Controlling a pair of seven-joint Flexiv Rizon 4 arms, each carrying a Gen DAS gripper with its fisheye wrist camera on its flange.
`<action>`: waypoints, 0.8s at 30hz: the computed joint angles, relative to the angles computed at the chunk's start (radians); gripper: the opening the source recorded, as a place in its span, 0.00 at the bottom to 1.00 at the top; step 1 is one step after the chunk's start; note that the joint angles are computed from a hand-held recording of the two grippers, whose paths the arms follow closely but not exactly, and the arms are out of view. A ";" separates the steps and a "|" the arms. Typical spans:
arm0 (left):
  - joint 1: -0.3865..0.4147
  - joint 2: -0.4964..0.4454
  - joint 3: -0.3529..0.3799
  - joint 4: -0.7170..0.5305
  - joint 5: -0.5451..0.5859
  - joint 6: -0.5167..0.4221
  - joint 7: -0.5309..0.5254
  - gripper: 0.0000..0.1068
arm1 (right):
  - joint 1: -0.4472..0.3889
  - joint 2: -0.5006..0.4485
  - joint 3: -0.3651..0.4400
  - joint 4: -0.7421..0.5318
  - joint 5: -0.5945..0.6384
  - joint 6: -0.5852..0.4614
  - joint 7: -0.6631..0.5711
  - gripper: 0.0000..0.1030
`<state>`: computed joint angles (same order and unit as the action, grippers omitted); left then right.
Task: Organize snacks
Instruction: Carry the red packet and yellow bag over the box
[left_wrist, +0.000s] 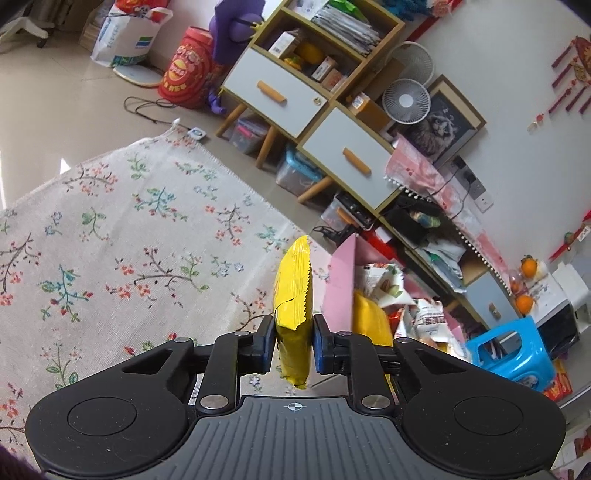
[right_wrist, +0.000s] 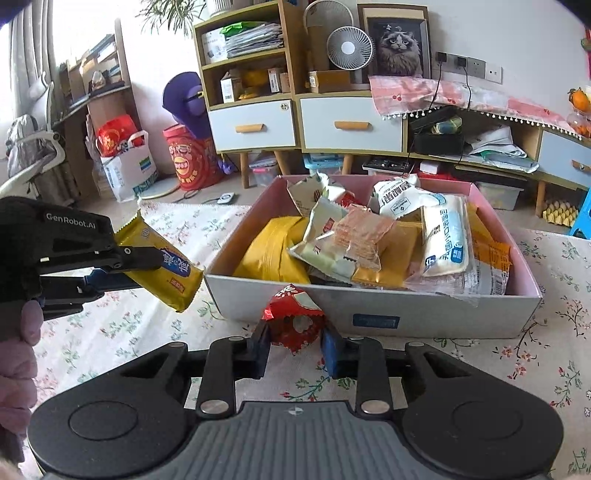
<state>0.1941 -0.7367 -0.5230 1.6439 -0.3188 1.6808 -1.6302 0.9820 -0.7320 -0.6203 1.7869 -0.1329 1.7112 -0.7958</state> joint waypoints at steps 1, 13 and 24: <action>0.003 0.001 -0.006 0.000 0.004 0.002 0.004 0.17 | -0.003 0.003 0.003 0.001 0.001 0.004 -0.001 0.17; 0.054 0.010 -0.080 0.005 0.101 0.062 0.036 0.17 | 0.002 0.038 -0.004 0.018 0.067 0.055 -0.024 0.17; 0.023 -0.020 -0.095 -0.065 0.088 0.008 0.035 0.17 | 0.035 0.000 -0.102 -0.009 0.157 0.055 0.036 0.17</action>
<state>0.2174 -0.7570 -0.6182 1.5785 -0.2308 1.6884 -1.5955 1.0165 -0.7324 -0.7219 1.7775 0.0246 1.7665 -0.7598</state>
